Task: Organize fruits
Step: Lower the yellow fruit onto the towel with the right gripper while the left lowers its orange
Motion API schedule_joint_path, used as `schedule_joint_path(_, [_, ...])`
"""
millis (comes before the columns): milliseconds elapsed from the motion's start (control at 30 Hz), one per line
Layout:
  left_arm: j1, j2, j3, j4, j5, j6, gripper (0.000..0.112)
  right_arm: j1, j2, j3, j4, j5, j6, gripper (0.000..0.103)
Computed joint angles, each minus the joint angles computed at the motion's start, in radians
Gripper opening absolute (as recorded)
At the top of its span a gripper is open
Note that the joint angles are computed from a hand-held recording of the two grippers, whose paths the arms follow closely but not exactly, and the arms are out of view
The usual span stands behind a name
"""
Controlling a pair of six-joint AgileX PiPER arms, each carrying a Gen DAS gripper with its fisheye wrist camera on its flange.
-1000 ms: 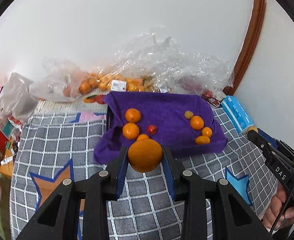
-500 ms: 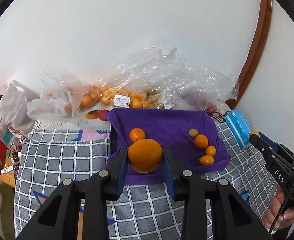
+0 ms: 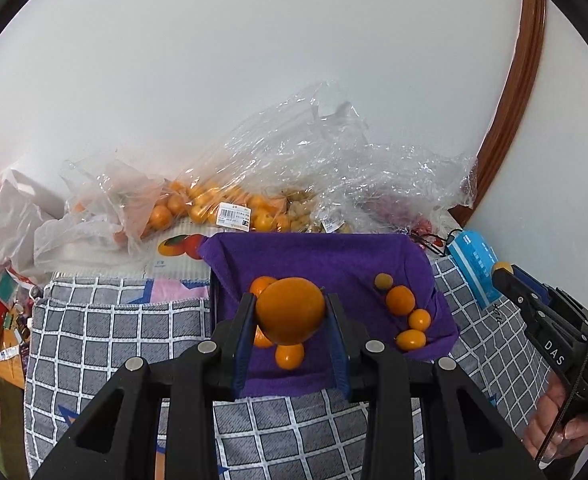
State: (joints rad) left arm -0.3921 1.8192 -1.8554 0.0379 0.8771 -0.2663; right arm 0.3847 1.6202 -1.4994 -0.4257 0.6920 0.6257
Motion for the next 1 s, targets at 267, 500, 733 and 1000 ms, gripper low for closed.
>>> schedule_joint_path(267, [0.013,0.049,-0.072,-0.009,0.016,0.013,0.032,-0.022,0.053,-0.063,0.044,-0.006,-0.063,0.026])
schedule_joint_path(500, [0.018,0.104,-0.138,-0.003,0.042,0.01,0.032,-0.048,0.088,-0.077,0.09,-0.03,-0.105,0.026])
schedule_joint_path(733, [0.016,0.187,-0.226,-0.026,0.077,0.028,0.032,-0.073,0.109,-0.06,0.115,-0.057,-0.13,0.026])
schedule_joint_path(1000, [0.018,0.274,-0.326,-0.047,0.121,0.042,0.032,-0.101,0.164,-0.08,0.159,-0.066,-0.167,0.026])
